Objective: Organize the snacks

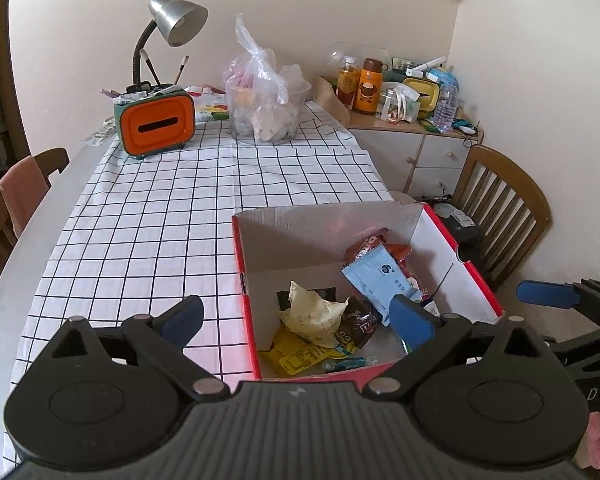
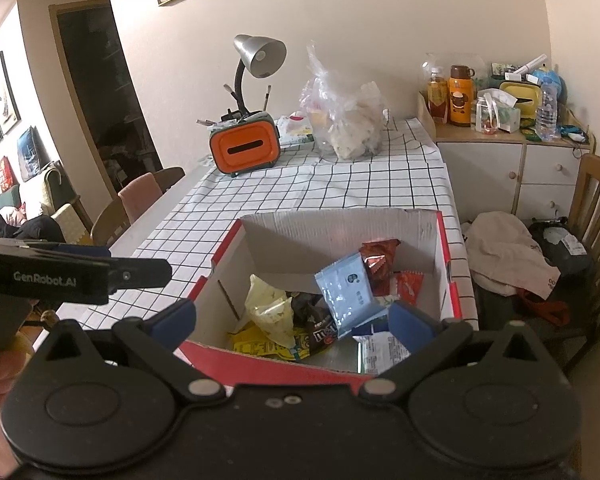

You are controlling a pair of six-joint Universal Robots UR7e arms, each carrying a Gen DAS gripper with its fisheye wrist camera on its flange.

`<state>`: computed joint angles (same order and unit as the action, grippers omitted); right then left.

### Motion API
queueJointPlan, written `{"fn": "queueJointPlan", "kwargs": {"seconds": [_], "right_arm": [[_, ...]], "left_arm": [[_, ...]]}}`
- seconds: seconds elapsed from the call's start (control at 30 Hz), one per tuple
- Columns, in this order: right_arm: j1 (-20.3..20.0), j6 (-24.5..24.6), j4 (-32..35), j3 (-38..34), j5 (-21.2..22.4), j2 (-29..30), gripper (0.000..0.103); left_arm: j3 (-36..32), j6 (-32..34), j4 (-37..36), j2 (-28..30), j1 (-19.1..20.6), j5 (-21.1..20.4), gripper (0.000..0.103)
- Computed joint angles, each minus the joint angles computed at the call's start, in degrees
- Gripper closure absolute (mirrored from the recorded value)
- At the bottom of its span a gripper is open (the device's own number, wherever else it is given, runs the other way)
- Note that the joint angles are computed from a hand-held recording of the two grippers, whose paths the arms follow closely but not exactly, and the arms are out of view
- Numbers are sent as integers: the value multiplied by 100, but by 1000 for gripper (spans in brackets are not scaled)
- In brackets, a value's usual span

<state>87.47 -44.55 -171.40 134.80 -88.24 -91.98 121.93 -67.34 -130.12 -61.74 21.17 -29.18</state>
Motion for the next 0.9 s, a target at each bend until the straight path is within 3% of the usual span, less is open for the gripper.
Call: {"fn": "queueJointPlan", "kwargs": {"seconds": [0.9], "right_arm": [[-63, 153, 33, 86, -143, -72, 0]], "left_arm": [[7, -11, -70, 106, 23, -336, 3]]}}
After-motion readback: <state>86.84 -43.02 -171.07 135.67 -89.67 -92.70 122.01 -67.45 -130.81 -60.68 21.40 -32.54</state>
